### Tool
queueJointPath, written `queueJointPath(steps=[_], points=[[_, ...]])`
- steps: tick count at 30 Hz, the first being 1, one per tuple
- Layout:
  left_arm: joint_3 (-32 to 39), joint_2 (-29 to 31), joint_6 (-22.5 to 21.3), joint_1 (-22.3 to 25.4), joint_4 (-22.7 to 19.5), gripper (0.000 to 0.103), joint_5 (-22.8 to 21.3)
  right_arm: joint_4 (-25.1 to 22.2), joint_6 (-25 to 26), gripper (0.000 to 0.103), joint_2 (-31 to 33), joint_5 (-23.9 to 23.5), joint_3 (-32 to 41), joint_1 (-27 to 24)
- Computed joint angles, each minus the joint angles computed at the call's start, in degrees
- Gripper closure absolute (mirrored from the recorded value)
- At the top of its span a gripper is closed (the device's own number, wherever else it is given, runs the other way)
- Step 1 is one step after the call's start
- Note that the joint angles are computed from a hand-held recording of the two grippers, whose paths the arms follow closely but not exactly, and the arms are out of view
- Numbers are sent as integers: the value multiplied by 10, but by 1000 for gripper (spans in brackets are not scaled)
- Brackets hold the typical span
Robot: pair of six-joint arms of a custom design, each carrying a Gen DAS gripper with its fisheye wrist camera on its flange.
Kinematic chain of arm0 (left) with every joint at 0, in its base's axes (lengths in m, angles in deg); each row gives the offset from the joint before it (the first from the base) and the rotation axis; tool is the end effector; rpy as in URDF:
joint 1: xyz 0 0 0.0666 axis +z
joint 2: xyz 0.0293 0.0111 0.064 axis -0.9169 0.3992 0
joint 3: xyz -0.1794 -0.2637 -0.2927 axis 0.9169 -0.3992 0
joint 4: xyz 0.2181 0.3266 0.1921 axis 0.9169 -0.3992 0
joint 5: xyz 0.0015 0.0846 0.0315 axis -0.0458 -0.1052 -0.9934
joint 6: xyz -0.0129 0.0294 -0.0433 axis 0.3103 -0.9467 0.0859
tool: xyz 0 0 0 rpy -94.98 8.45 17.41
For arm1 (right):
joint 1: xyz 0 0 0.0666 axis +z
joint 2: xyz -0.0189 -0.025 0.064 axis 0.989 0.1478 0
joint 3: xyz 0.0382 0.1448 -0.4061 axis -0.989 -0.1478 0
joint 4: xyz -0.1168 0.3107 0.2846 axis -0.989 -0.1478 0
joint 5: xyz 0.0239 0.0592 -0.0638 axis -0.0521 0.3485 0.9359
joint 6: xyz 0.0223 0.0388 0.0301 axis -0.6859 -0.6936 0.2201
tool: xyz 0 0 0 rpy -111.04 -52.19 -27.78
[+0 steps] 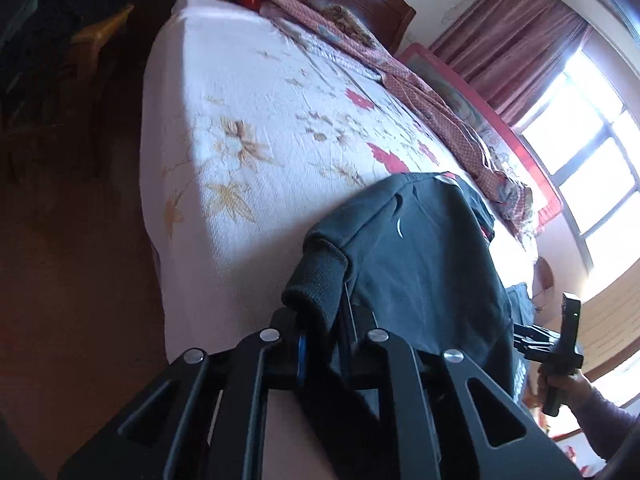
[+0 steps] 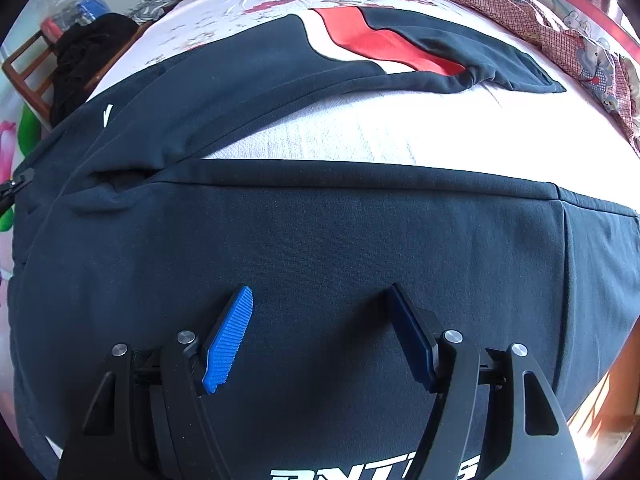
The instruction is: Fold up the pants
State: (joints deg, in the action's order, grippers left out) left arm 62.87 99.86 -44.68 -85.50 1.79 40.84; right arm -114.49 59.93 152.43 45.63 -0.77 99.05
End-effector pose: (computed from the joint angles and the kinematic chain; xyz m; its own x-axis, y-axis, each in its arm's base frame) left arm 0.2770 -0.0955 0.3372 -0.6835 -0.4612 -0.5658 -0.1758 0.8563 -0.4857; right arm 0.3960 0.1285 0.3458 -0.8255 -0.3997 -0.3985 -0.4507 0.8918 0.0391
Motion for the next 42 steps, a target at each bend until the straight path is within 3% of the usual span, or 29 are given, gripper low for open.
queueJointPath(steps=[3, 5, 9, 13, 16, 18, 21, 22, 27, 31, 32, 33, 36, 39, 42], points=[[49, -8, -14, -123, -48, 94, -177, -14, 8, 34, 2, -8, 8, -5], [83, -3, -39, -212, -71, 94, -271, -53, -19, 34, 14, -25, 34, -16], [130, 8, -83, -340, -102, 94, -358, -86, -139, 34, 57, -161, 108, -73], [152, 16, -75, -379, -136, 94, -362, -89, -250, 22, 157, -283, 224, -100], [151, 17, -51, -382, -158, 94, -359, -80, -348, 22, 232, -289, 303, -103], [147, 14, -38, -379, -165, 94, -358, -67, -401, 22, 262, -264, 337, -106], [145, 8, -26, -372, -166, 94, -359, -53, -434, 22, 288, -244, 365, -112], [144, 6, -24, -367, -166, 94, -358, -40, -438, 23, 293, -252, 368, -115], [142, 3, -4, -363, -170, 94, -353, -47, -432, 59, 326, -281, 394, -121], [142, 2, 7, -360, -178, 94, -356, -42, -445, 62, 334, -279, 387, -115], [143, 2, 8, -360, -180, 94, -357, -25, -450, 85, 331, -281, 378, -114], [144, 3, 11, -360, -185, 94, -362, -16, -443, 93, 326, -278, 373, -112], [146, 8, 35, -361, -208, 94, -390, 2, -396, 95, 299, -267, 365, -106], [141, 1, 67, -367, -229, 94, -440, 25, -390, 95, 248, -315, 338, -123], [129, -17, 127, -390, -255, 94, -498, 25, -361, 95, 176, -368, 292, -155]])
